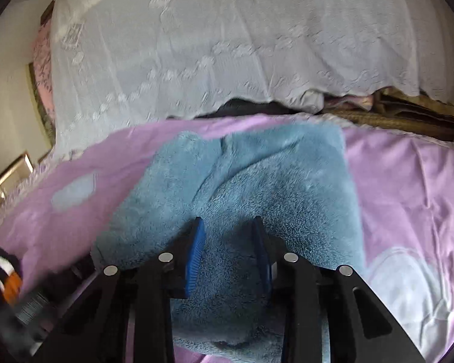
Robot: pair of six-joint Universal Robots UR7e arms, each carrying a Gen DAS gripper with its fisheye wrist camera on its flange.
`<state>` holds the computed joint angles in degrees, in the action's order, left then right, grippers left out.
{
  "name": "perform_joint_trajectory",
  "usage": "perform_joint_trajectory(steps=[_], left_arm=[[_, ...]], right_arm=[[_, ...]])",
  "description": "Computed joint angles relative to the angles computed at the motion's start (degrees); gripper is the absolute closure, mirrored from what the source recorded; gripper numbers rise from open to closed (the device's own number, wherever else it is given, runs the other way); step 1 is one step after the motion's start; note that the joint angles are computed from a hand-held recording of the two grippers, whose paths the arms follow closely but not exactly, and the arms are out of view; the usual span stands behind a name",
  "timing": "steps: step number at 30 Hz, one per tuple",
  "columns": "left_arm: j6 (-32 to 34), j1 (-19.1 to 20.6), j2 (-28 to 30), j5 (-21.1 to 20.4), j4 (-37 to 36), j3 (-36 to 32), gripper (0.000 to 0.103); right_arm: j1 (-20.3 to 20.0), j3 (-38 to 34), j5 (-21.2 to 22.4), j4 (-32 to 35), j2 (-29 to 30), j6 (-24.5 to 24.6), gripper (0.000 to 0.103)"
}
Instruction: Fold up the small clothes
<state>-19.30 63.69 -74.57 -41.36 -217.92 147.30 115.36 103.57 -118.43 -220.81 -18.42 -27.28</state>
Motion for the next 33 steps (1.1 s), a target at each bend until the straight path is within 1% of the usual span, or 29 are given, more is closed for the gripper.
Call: perform_joint_trajectory(steps=[2, 4, 5, 6, 8, 9, 11, 14, 16, 19, 21, 23, 24, 25, 27, 29, 30, 31, 33], left_arm=[[-0.2, -0.7, 0.0, 2.0, -0.4, -0.2, 0.011], [0.0, -1.4, 0.3, 3.5, 0.9, -0.6, 0.011], [0.2, -1.6, 0.5, 4.4, 2.3, -1.0, 0.011], [0.1, -1.8, 0.7, 5.4, 4.1, -1.5, 0.011], [-0.4, -1.9, 1.1, 6.7, 6.6, -2.0, 0.011], [-0.8, -2.0, 0.9, 6.8, 7.0, -1.8, 0.011], [-0.9, -1.9, 0.6, 6.7, 7.2, -1.5, 0.011], [-0.7, -1.9, 1.5, 8.1, 9.2, -2.3, 0.010], [-0.2, -2.3, 2.1, 9.4, 9.6, -2.4, 0.009], [-0.1, -2.3, 2.1, 10.1, 10.3, -2.4, 0.009], [-0.9, -3.0, 0.5, 10.5, 11.9, -2.0, 0.009], [0.0, -4.8, -1.3, 11.5, 11.0, -1.3, 0.009], [1.2, -5.8, -1.8, 12.1, 9.7, -1.1, 0.009], [3.0, -7.1, -2.5, 12.5, 8.5, -1.1, 0.009], [5.7, -8.9, -3.0, 13.1, 8.4, -1.9, 0.009], [8.0, -9.2, -2.2, 12.0, 11.5, -4.2, 0.009], [9.7, -8.6, -0.8, 10.5, 13.3, -5.9, 0.009], [11.0, -8.1, 0.9, 9.9, 14.2, -7.3, 0.009], [13.2, -6.7, 5.9, 11.0, 14.3, -10.2, 0.009]], right_arm=[[1.2, -2.3, -2.7, -2.6, 4.1, -8.8, 0.069], [2.5, -4.0, -4.5, -3.0, 6.4, -13.4, 0.069], [2.6, -4.1, -4.5, -2.8, 6.4, -13.4, 0.069], [2.4, -3.7, -3.8, -2.3, 6.0, -12.1, 0.069], [0.2, -0.4, 1.4, -1.5, 2.9, -7.5, 0.070], [-1.2, 1.8, 5.0, -1.0, 1.0, -4.9, 0.070], [-2.9, 4.4, 9.3, -0.8, -1.1, -3.1, 0.070], [-3.8, 6.8, 12.5, -2.2, -2.4, -3.4, 0.066], [-4.0, 8.4, 14.0, -4.9, -2.9, -3.7, 0.063], [-3.6, 10.0, 15.1, -9.8, -3.8, -3.6, 0.063], [-3.8, 10.2, 16.0, -10.8, -5.0, -2.3, 0.063], [-4.0, 9.8, 17.2, -6.7, -7.5, 0.5, 0.072], [-4.1, 9.2, 17.3, -3.2, -8.9, 1.1, 0.082], [-4.0, 8.3, 16.8, -0.7, -9.6, 1.1, 0.086], [-4.1, 6.3, 15.5, 3.3, -10.7, 0.7, 0.087], [-4.6, 3.6, 14.8, 9.1, -12.0, 1.4, 0.087], [-5.1, 2.2, 14.7, 12.8, -12.6, 2.1, 0.087], [-5.6, 1.2, 15.0, 15.1, -12.8, 2.4, 0.087], [-6.5, -1.2, 13.9, 17.7, -12.2, 2.2, 0.087]])
